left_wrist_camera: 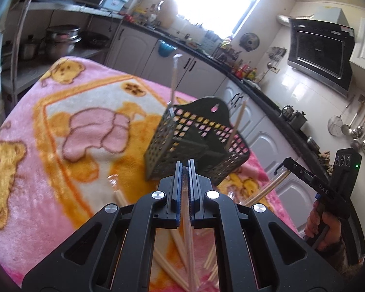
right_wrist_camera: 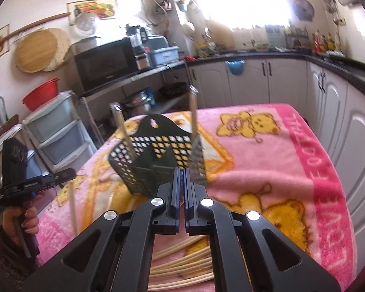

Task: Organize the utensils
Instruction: 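Carry both chopsticks up and lower them into the green caddy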

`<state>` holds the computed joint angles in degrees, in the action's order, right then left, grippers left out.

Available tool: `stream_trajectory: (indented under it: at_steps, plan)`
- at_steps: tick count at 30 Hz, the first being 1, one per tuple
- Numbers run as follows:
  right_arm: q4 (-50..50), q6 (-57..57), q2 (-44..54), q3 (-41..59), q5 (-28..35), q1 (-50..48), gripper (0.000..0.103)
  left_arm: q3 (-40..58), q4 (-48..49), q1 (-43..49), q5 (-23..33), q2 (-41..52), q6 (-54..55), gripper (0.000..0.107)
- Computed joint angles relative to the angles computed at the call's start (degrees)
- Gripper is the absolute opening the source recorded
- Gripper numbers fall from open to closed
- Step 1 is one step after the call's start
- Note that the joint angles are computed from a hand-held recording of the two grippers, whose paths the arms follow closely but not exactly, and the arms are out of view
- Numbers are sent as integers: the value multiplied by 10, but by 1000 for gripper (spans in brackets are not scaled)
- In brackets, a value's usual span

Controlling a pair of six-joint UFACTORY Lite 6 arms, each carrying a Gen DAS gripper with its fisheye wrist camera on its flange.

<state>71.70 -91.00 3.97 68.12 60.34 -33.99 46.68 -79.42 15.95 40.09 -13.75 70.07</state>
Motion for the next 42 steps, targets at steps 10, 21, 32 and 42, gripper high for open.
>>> stream_trajectory:
  at_steps: [10, 21, 32, 42]
  plan:
    - [10, -6, -71, -15, 39, 3, 3, 51, 7, -41, 6, -12, -24, 1]
    - [31, -2, -100, 3, 65, 6, 3, 137, 11, -94, -12, 4, -41, 1]
    - [63, 10, -100, 54, 75, 16, 3, 268, -2, -140, -47, 66, -67, 0]
    - [92, 18, -82, 99, 77, 15, 3, 365, -19, -176, -81, 128, -87, 0]
